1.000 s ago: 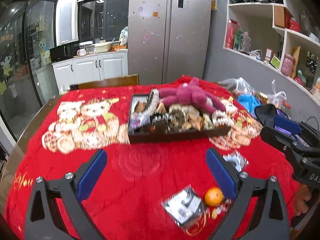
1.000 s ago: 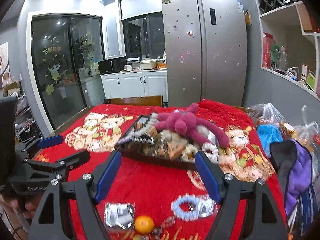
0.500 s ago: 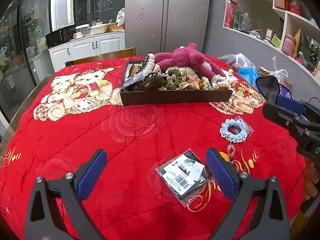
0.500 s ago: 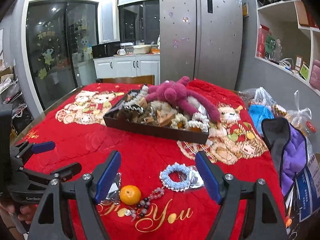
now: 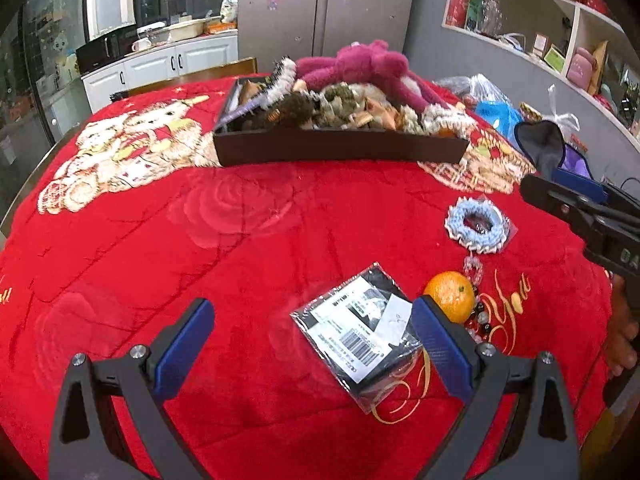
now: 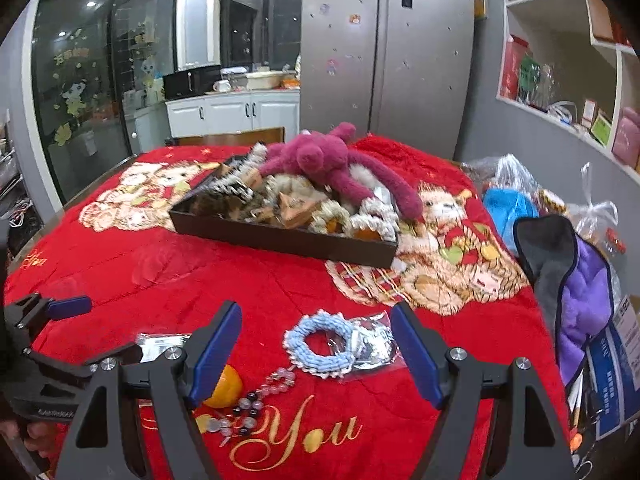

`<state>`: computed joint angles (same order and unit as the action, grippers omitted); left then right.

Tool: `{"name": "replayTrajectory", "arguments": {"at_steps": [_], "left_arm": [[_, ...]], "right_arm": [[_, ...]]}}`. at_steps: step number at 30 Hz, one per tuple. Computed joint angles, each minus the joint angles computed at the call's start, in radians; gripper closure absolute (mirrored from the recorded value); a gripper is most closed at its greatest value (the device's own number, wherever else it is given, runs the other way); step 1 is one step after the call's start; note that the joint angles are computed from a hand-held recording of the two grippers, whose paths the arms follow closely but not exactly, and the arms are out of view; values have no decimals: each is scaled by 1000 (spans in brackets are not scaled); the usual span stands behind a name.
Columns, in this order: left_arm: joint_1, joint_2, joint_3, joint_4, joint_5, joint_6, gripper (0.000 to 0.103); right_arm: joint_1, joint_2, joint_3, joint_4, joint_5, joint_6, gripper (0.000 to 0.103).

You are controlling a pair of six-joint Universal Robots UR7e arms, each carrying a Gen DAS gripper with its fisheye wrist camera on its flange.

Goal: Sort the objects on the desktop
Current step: 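Grasp the black barcode-labelled packet with the left tool while the right tool grasps the blue crocheted scrunchie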

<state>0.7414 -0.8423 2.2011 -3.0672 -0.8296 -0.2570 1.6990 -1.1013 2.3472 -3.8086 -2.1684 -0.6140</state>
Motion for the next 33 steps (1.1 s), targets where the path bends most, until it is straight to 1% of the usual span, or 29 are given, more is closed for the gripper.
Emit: {"name": "replayTrajectory", "arguments": {"at_steps": [5, 9, 13, 17, 22, 24, 28, 29, 30, 31, 32, 33], "left_arm": [[26, 31, -24, 20, -34, -8, 3], [48, 48, -42, 36, -63, -18, 3], [49, 68, -41, 10, -43, -13, 3], [42, 84, -35, -22, -23, 13, 1], [30, 104, -42, -14, 10, 23, 0], [33, 103, -42, -18, 5, 24, 0], [30, 107, -43, -20, 11, 27, 0], [31, 107, -43, -21, 10, 27, 0], [31, 107, -43, -25, 8, 29, 1], [32, 107, -42, -30, 7, 32, 2], [30, 107, -40, -37, 8, 33, 3], [27, 109, -35, -51, 14, 36, 9]], "right_arm": [[-50, 16, -20, 44, 1, 22, 24], [-81, 29, -31, 54, -3, 29, 24], [-104, 43, -41, 55, -3, 25, 24], [-130, 55, -45, 63, 23, 20, 24], [-165, 70, -60, 96, 48, 54, 24], [-173, 88, -61, 46, 65, 50, 24], [-168, 106, -78, 32, 52, 60, 25], [-165, 111, -81, 26, 44, 60, 29], [-163, 112, -82, 21, 40, 59, 38], [-163, 112, -82, 16, 39, 60, 43], [-164, 112, -81, 8, 37, 65, 51], [-167, 108, -79, 7, 41, 72, 61]]}}
